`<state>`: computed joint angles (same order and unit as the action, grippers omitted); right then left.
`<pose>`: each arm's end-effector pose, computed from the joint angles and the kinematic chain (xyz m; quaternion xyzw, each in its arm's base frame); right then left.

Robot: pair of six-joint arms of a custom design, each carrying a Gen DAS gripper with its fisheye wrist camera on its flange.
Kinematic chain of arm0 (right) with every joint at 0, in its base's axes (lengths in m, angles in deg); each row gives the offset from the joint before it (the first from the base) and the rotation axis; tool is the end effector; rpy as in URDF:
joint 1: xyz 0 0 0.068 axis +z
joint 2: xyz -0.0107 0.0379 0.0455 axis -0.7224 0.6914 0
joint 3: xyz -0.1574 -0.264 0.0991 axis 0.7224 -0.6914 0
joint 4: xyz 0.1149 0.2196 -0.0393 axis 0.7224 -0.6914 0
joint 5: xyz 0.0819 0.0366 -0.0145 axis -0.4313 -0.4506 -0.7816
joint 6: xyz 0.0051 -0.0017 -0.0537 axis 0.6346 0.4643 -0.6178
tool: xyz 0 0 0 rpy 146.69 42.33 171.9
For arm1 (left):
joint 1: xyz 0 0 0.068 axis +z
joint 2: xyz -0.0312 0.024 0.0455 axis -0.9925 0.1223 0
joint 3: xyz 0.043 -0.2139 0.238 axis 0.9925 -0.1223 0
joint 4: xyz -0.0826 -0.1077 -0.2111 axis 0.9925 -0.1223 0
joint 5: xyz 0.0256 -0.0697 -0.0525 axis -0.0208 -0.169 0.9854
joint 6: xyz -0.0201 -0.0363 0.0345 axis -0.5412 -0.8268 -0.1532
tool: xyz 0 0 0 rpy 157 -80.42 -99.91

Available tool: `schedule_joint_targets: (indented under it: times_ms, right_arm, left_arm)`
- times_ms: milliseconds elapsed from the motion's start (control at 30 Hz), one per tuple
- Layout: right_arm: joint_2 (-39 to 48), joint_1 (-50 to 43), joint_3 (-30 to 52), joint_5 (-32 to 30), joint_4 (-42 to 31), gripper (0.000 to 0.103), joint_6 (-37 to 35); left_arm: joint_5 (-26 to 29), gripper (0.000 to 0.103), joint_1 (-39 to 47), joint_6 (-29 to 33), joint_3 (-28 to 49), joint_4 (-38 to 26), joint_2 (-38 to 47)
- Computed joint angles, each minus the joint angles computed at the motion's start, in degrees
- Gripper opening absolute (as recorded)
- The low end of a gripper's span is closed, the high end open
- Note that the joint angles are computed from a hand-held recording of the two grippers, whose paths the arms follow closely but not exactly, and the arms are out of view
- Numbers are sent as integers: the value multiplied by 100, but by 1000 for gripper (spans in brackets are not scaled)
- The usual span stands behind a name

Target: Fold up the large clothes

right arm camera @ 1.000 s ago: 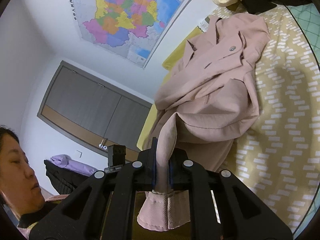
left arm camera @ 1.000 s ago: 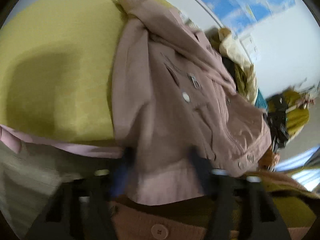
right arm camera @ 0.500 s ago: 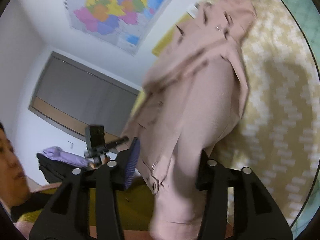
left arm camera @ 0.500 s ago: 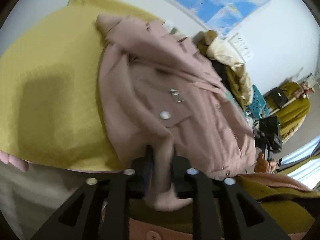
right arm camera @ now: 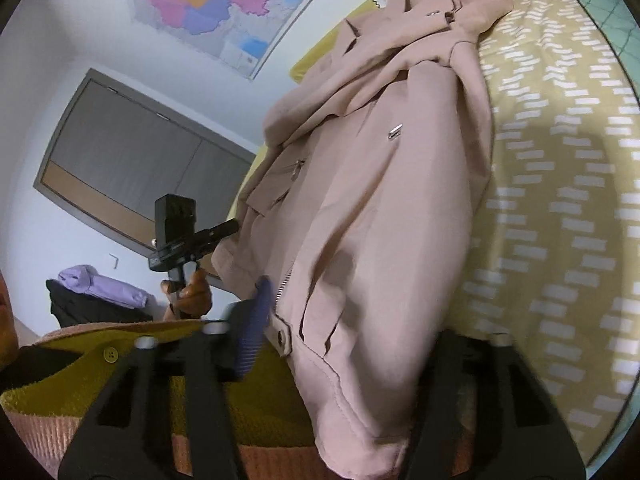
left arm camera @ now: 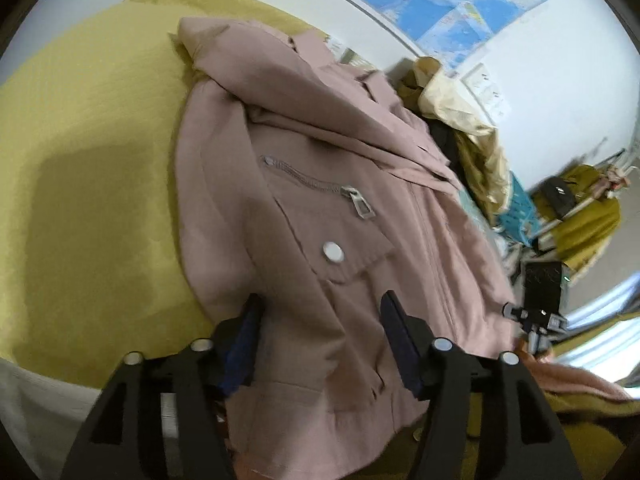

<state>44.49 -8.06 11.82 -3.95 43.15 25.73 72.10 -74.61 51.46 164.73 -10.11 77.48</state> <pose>0.1205 0.0919 0.1809 0.2019 0.8332 0.3786 0.3488 0.4068 0.0338 0.1417 0.3319 0.8574 -0.3518 0.1761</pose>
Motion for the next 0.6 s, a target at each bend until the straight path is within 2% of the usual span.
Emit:
schedule_joint_targets:
  times_ms: [33, 67, 100, 200, 333, 500, 567, 600]
  right_arm:
    - [56, -49, -64, -10, 139, 6, 95]
    - [9, -83, -206, -63, 335, 5, 156]
    - [-55, -132, -325, -79, 545, 5, 214]
    - [-535, 48, -361, 220, 539, 5, 272]
    - [-1264, 562, -20, 882, -64, 5, 144]
    - [-1546, 1013, 356, 1365, -275, 5, -148]
    - [-1580, 1113, 469, 1484, -374, 5, -267]
    - [-1525, 1074, 500, 1468, -382, 5, -274]
  left_arm:
    - [-102, 18, -51, -185, -160, 337, -88]
    - [-208, 10, -77, -272, -194, 452, -108]
    - [-302, 7, -100, -378, -245, 575, -137]
    - [-228, 5, -15, -343, -367, 670, -296]
    - [189, 4, 240, -38, -191, 175, -452]
    - [711, 4, 524, 236, 182, -480, -597]
    - [612, 4, 544, 196, 190, -327, -594]
    - [565, 4, 522, 229, 335, -481, -443]
